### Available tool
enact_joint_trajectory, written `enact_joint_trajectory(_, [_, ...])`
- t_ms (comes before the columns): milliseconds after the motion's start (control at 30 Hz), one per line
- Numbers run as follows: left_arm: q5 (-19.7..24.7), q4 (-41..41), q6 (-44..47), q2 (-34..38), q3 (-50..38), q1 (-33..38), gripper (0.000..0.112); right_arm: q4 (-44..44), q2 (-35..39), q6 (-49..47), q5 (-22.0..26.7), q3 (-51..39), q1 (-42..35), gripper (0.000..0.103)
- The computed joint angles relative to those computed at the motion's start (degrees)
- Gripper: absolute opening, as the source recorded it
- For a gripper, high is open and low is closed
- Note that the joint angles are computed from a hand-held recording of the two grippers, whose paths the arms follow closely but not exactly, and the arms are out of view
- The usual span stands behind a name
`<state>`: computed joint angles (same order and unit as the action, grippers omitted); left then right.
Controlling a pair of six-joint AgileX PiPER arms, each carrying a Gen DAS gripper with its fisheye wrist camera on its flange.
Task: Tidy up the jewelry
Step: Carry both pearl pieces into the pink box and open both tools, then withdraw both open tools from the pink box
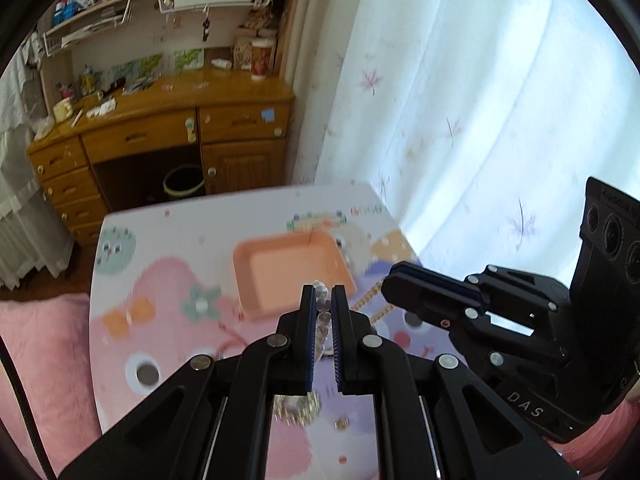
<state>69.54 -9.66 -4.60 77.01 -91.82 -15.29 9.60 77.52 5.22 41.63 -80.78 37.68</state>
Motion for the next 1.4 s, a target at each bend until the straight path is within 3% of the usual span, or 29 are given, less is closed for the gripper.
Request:
enact_joint_trajectory(133, [-0.1,-5.3,5.0,6.4,-6.6,5.1,0.005,0.8,5.1,-0.7,-0.2,-5.5,-2.6,0.005])
enact_joint_trajectory(267, [-2.9,-11.2,10.2,10.3,-7.8,9.1,0.005,1.5,9.6,-1.3,0.8,-9.9,-5.1,0.005])
enact_joint_trajectory(467, [-7.2,-19.8,17.7,14.8,-4.4,12.8,0.005,5.1,15.2,-3.9,0.8,-12.9,-7.6,0.005])
enact_joint_trajectory(733, [-10.7,-23.1,21.9,21.4,-2.7,13.5,0.005,2.8,21.3,-1.1,0.7,-14.4,-8.3,0.006])
enact_joint_trajectory(767, [-10.7,-22.6,21.8,21.9,-2.8,13.5,0.009,1.9,22.0,0.0,1.4,-15.0,-8.3,0.006])
enact_joint_trajectory(867, [-9.7,-17.4,18.4,24.3,-4.4,11.9,0.033,2.2,23.3,1.2,2.9,-16.1,-9.2,0.009])
enact_joint_trajectory(967, [-9.4,-18.2,19.5,24.0,-3.5,12.3,0.041,1.6,22.6,2.2,2.6,-15.1,-9.6,0.017])
enact_joint_trajectory(1067, [-9.8,-16.9,18.9,22.3,-2.0,12.4,0.058,0.3,21.9,3.6,3.3,-15.1,-10.0,0.021])
enact_joint_trajectory(1167, [-9.4,-14.5,17.1,20.3,-1.3,12.6,0.064,-1.3,20.0,5.6,3.8,-14.1,-10.1,0.023])
enact_joint_trajectory(1267, [-8.7,-9.0,11.7,18.2,-1.0,12.0,0.087,-2.3,17.7,7.1,4.4,-12.6,-10.3,0.027])
enact_joint_trajectory(1400, [-7.6,-4.7,7.2,13.2,2.6,11.9,0.092,-4.0,11.2,9.6,5.3,-6.7,-9.8,0.04])
